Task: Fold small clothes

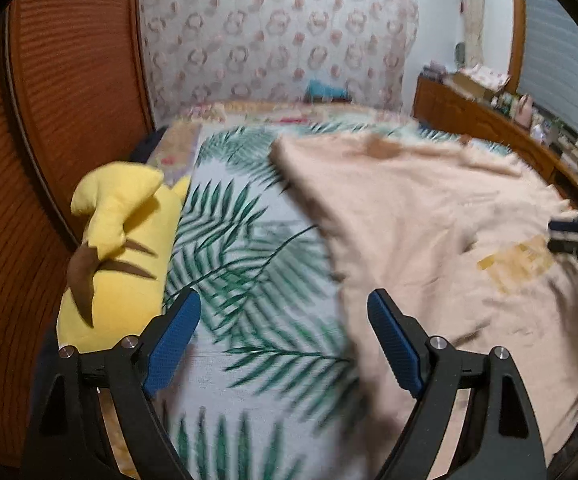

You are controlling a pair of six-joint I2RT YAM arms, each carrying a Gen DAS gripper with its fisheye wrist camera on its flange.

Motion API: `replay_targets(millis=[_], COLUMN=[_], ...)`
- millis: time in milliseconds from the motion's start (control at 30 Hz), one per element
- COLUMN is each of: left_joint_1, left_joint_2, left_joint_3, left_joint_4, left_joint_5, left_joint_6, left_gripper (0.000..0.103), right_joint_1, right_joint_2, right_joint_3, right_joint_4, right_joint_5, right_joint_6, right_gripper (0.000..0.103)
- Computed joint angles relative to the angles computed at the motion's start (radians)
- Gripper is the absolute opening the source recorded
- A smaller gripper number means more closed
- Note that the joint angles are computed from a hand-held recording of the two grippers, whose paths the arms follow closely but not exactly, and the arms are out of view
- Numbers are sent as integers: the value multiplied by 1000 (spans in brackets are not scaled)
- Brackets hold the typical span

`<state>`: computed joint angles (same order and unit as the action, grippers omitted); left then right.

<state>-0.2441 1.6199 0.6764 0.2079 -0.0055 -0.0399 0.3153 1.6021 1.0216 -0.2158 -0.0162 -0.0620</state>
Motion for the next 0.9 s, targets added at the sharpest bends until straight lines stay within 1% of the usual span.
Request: replay_targets(millis=[67,133,233,300,367,400,433,467,500,567,633,700,833,867,900], left_joint_1=[-46,-99,-187,-229,-258,-270,-282,-296,-303,-309,-314,-311,-304,-303,-301], left_joint_2=[-50,-70,-46,-19,16,30,45,63,71,95,114,123,124,113,103], left_joint_3=[-23,-18,19,43,71,84,91,98,100,110,117,119,125,118,113], left_joint_4=[8,-9,-41,-54,-78,-92,-97,-99,-101,-114,-120,-109,-116,-116,-121], left_joint_5=[3,5,-12,-10,11,19,21,16,12,16,9,-5,-23,-22,-21], left_joint_6=[-13,-24,-46,-54,-59,-59,-57,-52,-50,-46,-46,-44,-41,-37,-34], left_gripper=[86,86,86,82,72,70,64,55,51,37,33,29,11,8,8], right_joint_1=[-36,-74,-138,-166,-195,-197,-199,-196,-190,-152,-147,-155,-152,-155,-157], right_joint_2=[-87,-130,-190,-198,-220,-235,-251,-266,-273,-263,-277,-269,-273,-274,-275], right_joint_3=[-92,-137,-229,-258,-293,-309,-322,-341,-357,-356,-366,-357,-379,-381,-383], right_joint_4=[13,19,50,51,80,87,86,95,112,126,129,136,170,171,174], right_joint_5=[-6,-3,9,-15,-47,-43,-41,-35,-23,26,33,18,28,24,21], right_joint_6=[-3,-20,-39,-19,-32,-35,-35,-34,-35,-28,-23,-26,-24,-23,-23], right_gripper=[58,58,58,58,58,58,58,58,58,58,58,58,61,61,61])
